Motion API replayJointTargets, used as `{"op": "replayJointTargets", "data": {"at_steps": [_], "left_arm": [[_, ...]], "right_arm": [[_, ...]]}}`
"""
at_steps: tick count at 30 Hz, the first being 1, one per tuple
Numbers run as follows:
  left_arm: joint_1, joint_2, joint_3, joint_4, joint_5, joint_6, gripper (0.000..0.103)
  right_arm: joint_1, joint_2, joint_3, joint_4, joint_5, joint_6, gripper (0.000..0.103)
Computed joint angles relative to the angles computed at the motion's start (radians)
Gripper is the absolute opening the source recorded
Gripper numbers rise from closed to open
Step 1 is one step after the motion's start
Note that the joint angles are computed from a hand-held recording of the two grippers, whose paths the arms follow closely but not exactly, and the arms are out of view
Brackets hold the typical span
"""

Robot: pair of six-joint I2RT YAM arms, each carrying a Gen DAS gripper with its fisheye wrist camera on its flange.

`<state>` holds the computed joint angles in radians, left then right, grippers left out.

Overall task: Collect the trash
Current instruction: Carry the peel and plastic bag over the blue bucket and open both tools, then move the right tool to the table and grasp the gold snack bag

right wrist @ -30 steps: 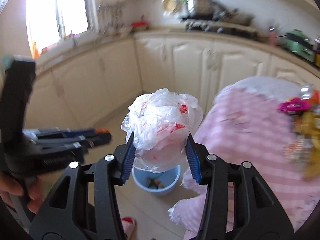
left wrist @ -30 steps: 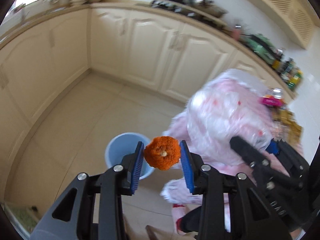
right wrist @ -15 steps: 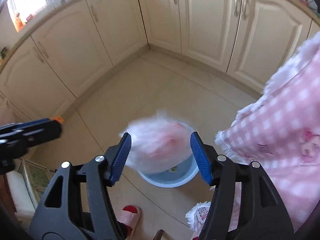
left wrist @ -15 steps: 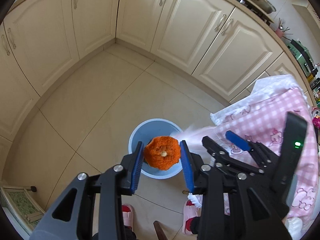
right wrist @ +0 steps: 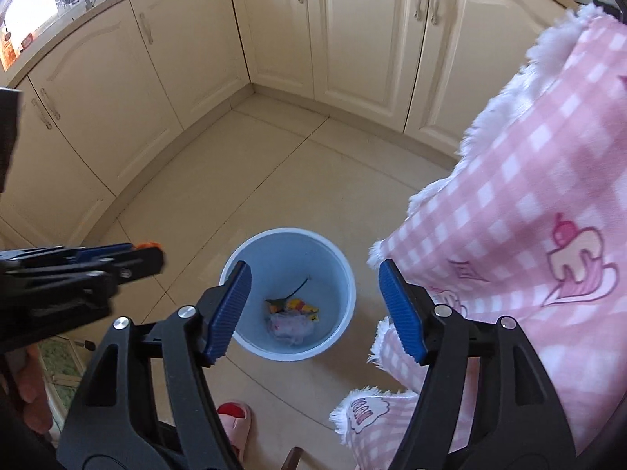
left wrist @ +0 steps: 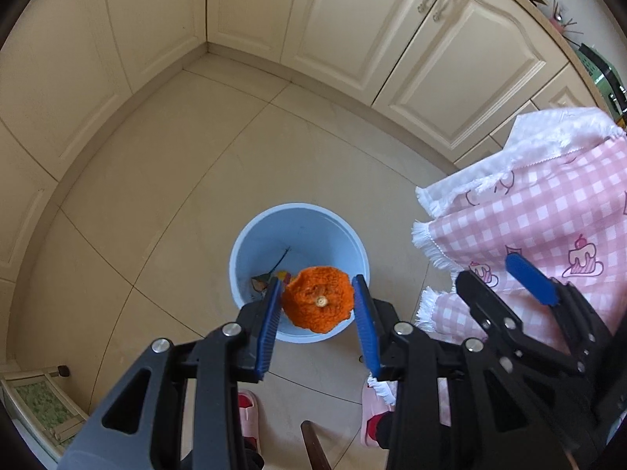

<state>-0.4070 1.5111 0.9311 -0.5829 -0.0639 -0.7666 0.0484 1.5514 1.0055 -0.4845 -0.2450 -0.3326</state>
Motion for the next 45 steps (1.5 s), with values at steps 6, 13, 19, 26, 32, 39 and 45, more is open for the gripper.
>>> {"op": "replayJointTargets", "data": {"at_steps": [6,13,19,26,32,39,45], "left_arm": [[-0.011,0.047,0.076,-0.012,-0.01,0.014,0.036],[-0.026,0.003,0.096,-0.019,-0.062,-0.003,0.062],[-0.056,-0.075,0.101,-0.098,-0.104,-0.033,0.063],[-0.181,-0.26,0.111,-0.283,-0.24,-0.136,0.063],[-0.423,-0.368,0.26,-0.552,-0.469,-0.345,0.063],[-0.731,-0.184,0.642,-0.786,-0.701,-0.492,0.068],[-0.82,0.055,0.906,-0.706,-0.66,-0.366,0.069]], "right_arm": [[-0.056,-0.009,0.024,-0.001,-0.059,0.013,0.07],[-0.077,-0.041,0.029,-0.024,-0.083,0.024,0.071],[-0.09,-0.113,0.031,-0.097,-0.118,0.018,0.071],[-0.114,-0.25,0.048,-0.225,-0.191,-0.019,0.071],[-0.183,-0.431,0.098,-0.384,-0.293,-0.078,0.072],[-0.595,-0.497,0.295,-0.643,-0.571,-0.338,0.075],[-1.078,-0.193,0.614,-0.826,-0.776,-0.59,0.079]]}}
